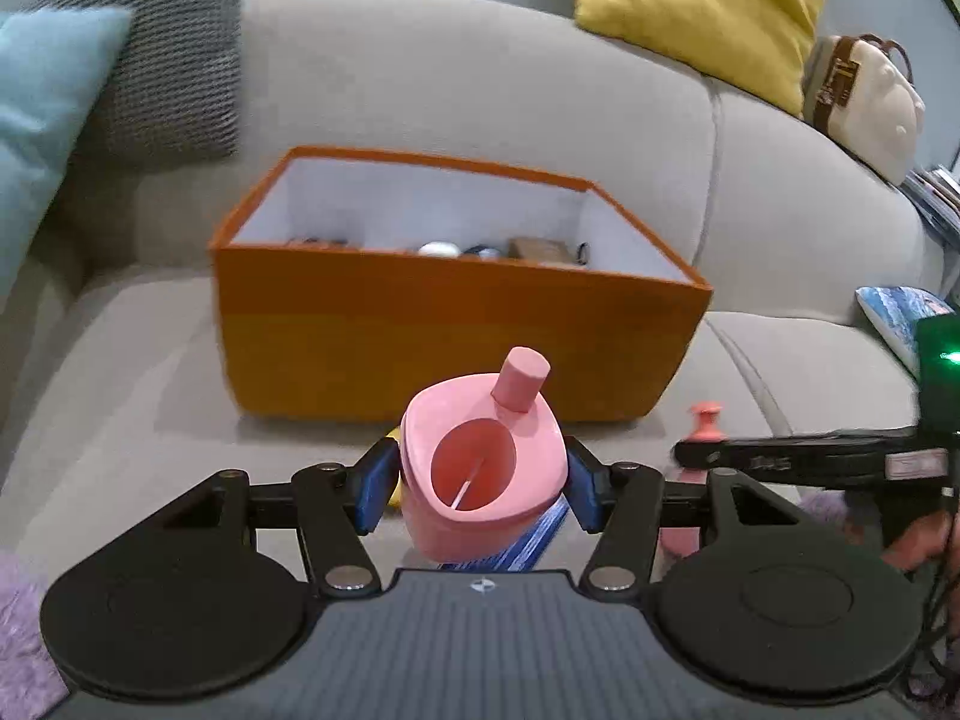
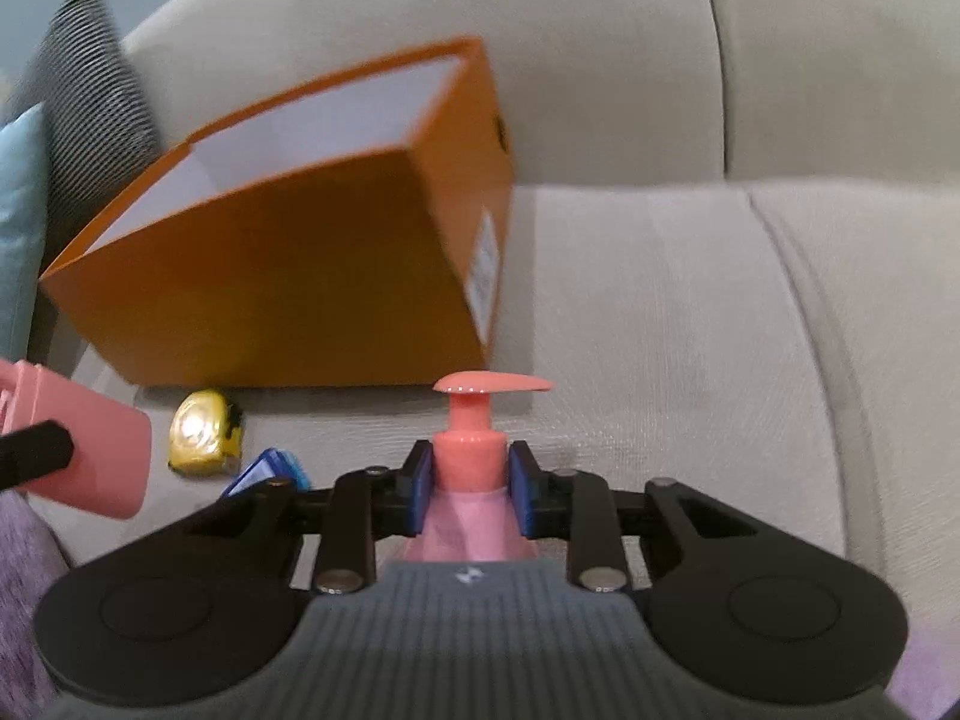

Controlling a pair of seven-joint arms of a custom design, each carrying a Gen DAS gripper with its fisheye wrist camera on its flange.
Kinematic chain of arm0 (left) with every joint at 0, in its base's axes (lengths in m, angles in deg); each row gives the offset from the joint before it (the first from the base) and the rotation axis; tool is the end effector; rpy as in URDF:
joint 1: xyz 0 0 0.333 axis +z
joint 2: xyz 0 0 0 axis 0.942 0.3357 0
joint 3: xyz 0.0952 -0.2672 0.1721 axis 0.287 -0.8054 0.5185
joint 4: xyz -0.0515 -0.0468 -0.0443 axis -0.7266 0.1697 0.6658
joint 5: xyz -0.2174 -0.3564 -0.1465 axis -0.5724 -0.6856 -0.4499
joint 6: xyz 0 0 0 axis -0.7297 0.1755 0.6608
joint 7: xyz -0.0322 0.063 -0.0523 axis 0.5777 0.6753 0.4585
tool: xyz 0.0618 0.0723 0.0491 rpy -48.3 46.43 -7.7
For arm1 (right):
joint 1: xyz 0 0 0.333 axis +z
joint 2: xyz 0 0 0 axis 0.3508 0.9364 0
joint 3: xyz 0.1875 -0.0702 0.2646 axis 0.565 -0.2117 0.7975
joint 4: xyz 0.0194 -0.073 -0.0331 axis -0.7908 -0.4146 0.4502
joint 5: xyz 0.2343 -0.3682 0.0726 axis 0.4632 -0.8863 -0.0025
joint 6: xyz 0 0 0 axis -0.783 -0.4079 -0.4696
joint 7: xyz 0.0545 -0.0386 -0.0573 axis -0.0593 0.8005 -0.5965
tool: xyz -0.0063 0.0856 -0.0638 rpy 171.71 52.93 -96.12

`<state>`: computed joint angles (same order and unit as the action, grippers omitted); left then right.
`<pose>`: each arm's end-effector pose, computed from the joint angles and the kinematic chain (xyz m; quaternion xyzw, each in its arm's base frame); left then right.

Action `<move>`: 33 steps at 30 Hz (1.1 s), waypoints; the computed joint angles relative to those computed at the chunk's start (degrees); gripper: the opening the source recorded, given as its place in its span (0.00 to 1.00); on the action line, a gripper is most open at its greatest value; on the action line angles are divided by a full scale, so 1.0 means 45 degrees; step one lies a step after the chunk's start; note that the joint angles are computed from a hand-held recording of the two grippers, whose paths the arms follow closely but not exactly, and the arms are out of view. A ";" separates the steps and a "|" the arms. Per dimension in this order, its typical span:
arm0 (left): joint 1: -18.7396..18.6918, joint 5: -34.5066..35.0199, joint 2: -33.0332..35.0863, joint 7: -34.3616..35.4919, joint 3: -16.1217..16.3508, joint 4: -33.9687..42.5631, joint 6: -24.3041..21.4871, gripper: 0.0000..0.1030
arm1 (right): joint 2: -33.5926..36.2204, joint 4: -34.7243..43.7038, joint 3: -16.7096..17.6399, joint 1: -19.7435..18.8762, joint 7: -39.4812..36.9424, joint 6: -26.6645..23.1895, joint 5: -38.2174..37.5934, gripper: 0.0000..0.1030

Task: Organize rigid objects
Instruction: 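Grasp the pink cup with the left gripper while the right grasps the pink pump bottle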

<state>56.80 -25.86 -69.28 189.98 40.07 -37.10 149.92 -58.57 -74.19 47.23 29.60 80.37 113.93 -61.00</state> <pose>0.5430 -0.2474 0.5948 -0.4987 0.7795 -0.3631 0.1094 0.5126 0.0758 0.5299 -0.5404 0.7665 -0.1758 0.2991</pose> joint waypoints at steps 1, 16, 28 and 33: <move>0.0033 -0.0059 -0.0098 -0.0004 0.0073 -0.0071 -0.0213 0.64 | -0.0246 -0.0150 0.0367 -0.0222 0.0462 0.0097 -0.0393 0.27; 0.0684 0.0176 -0.0380 -0.1005 0.0214 -0.1074 -0.1383 0.64 | -0.0599 -0.0427 0.1358 0.1025 -0.0228 0.0104 -0.2679 0.27; 0.0640 0.0215 -0.0493 -0.0972 0.0359 -0.1248 -0.1637 0.64 | -0.0777 0.0100 0.1843 0.0987 -0.0403 -0.1736 -0.3556 0.62; 0.0420 -0.1111 -0.0641 0.0022 0.0660 -0.1394 -0.1549 0.64 | -0.1451 -0.0175 0.2017 0.0671 0.0518 -0.1920 -0.4098 0.69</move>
